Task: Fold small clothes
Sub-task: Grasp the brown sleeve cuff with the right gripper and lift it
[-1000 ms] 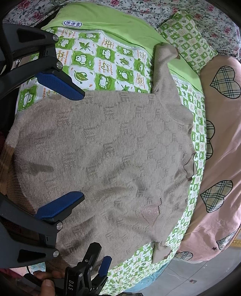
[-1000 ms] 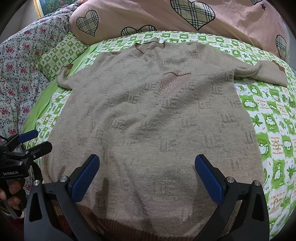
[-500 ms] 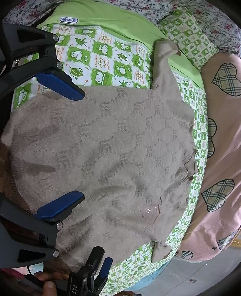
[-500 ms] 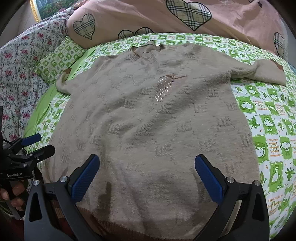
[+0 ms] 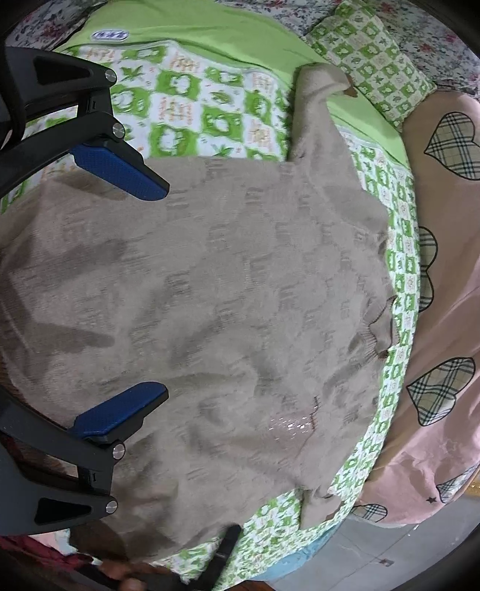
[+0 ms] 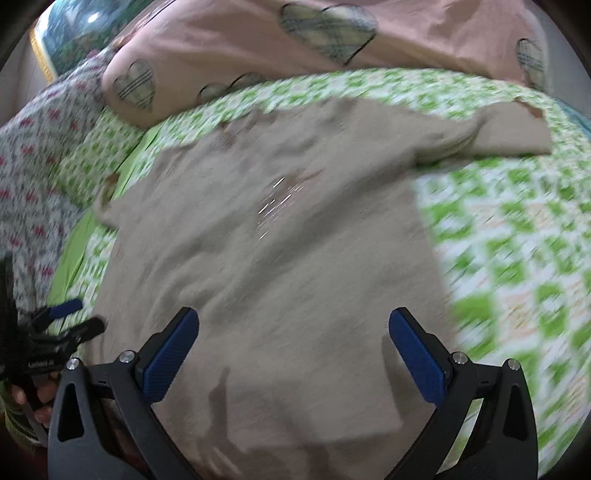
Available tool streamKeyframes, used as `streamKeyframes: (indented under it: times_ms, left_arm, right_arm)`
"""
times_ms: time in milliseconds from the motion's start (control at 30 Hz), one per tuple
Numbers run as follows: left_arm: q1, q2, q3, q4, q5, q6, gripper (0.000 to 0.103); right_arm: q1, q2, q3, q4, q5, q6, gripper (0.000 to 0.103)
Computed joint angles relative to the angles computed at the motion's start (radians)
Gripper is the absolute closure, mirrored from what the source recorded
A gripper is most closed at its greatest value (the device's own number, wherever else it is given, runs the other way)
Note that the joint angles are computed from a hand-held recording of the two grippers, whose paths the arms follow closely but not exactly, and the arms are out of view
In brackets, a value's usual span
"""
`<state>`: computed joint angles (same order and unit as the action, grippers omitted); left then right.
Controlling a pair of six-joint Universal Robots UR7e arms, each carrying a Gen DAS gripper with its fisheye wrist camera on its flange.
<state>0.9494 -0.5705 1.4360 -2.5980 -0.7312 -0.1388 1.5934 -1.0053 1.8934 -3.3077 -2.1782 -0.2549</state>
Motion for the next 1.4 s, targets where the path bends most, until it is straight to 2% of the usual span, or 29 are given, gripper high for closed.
streamKeyframes:
  times_ms: [200, 267, 367, 433, 500, 567, 633, 667, 700, 733, 767, 800, 867, 900, 1100, 1200, 1400]
  left_arm:
    - [0.012, 0.038, -0.099, 0.037, 0.013, 0.008, 0.004]
    - [0.016, 0.059, -0.145, 0.049, 0.022, 0.016, 0.004]
    - [0.025, 0.087, -0.208, 0.075, 0.026, 0.014, 0.004]
    - [0.036, 0.105, -0.251, 0.112, 0.01, -0.005, 0.004]
    - [0.045, 0.12, -0.281, 0.146, 0.005, -0.022, 0.004]
    - [0.055, 0.136, -0.311, 0.189, 0.0, -0.045, 0.004]
    - [0.066, 0.15, -0.339, 0.238, -0.005, -0.072, 0.004]
    - [0.071, 0.154, -0.348, 0.253, -0.01, -0.082, 0.004]
    - [0.075, 0.158, -0.355, 0.262, -0.017, -0.089, 0.004]
    - [0.08, 0.16, -0.358, 0.266, -0.019, -0.094, 0.004]
    - [0.083, 0.162, -0.362, 0.273, -0.021, -0.099, 0.004]
    - [0.087, 0.163, -0.367, 0.274, -0.027, -0.101, 0.004]
    - [0.093, 0.168, -0.376, 0.265, -0.046, -0.097, 0.004]
    - [0.094, 0.169, -0.378, 0.263, -0.048, -0.095, 0.004]
    - [0.083, 0.162, -0.351, 0.202, -0.072, -0.066, 0.004]
    - [0.08, 0.14, -0.319, 0.168, -0.091, -0.068, 0.004]
    - [0.081, 0.087, -0.241, 0.066, -0.08, -0.058, 0.004]
  right_arm:
    - [-0.061, -0.043, -0.167, -0.042, -0.093, -0.062, 0.001]
    - [-0.093, -0.026, -0.29, -0.015, -0.131, -0.072, 0.011]
    - [-0.143, 0.008, -0.467, 0.091, -0.151, -0.02, 0.025]
    - [-0.17, 0.079, -0.635, 0.163, -0.21, -0.004, 0.034]
    - [-0.195, 0.126, -0.758, 0.227, -0.207, 0.017, 0.034]
    - [-0.221, 0.16, -0.87, 0.323, -0.186, 0.101, 0.034]
    - [-0.231, 0.234, -1.007, 0.37, -0.247, 0.079, 0.034]
    - [-0.239, 0.267, -1.075, 0.418, -0.279, 0.094, 0.034]
    - [-0.253, 0.276, -1.106, 0.479, -0.278, 0.151, 0.034]
    - [-0.273, 0.271, -1.114, 0.531, -0.247, 0.215, 0.038]
    - [-0.285, 0.264, -1.108, 0.541, -0.23, 0.237, 0.049]
    - [-0.286, 0.266, -1.106, 0.513, -0.232, 0.218, 0.055]
    - [-0.284, 0.233, -1.046, 0.454, -0.193, 0.173, 0.092]
    - [-0.283, 0.213, -1.011, 0.432, -0.167, 0.169, 0.092]
    - [-0.253, 0.075, -0.736, 0.271, 0.099, 0.129, 0.093]
    - [-0.213, 0.065, -0.66, 0.278, 0.229, 0.131, 0.093]
    - [-0.129, 0.147, -0.628, 0.323, 0.443, 0.12, 0.093]
